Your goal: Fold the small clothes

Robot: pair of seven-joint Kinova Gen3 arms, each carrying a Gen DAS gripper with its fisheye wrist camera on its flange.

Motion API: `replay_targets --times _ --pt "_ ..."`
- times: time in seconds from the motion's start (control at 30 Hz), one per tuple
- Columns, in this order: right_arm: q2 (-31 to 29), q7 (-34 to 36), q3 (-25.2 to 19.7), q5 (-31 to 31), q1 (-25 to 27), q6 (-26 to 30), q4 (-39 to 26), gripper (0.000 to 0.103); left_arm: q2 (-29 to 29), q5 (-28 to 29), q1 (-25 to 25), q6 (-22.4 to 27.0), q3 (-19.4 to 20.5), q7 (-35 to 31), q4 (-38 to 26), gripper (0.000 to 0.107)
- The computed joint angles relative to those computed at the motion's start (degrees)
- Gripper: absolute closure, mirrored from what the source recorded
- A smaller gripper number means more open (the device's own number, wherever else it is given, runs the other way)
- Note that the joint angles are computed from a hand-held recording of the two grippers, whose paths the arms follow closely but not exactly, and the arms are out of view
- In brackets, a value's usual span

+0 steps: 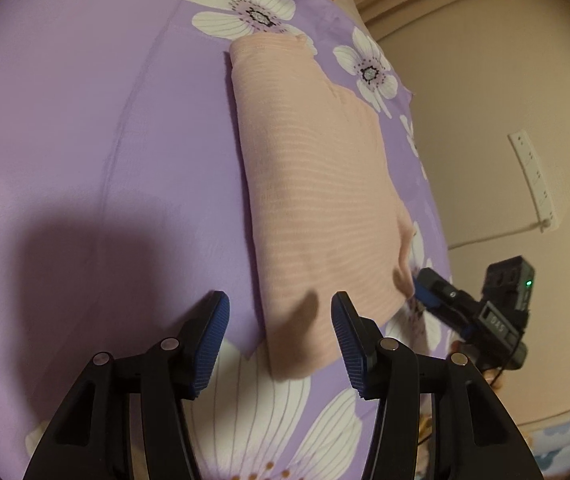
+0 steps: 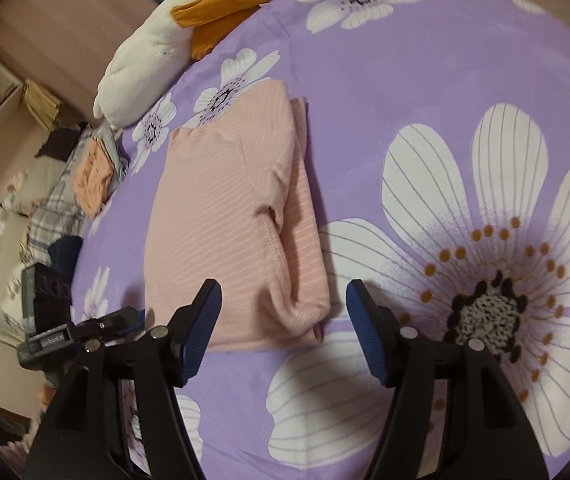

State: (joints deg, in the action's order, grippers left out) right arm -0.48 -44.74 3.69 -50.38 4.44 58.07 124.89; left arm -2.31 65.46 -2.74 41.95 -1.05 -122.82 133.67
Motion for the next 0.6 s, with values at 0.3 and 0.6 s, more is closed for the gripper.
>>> replay_targets --times 0.3,0.6 --pt "5.07 2.46 -0.66 -3.98 1.59 1.73 -1.13 0.035 4.07 6.02 -1.68 1.92 -0.11 -5.89 -0.85 0.056" --pt "9.32 5.03 -2.27 -7.04 3.10 3.28 -2.79 0.035 6.24 8.30 -1.81 1.67 0.90 -7.85 -1.92 0.056"
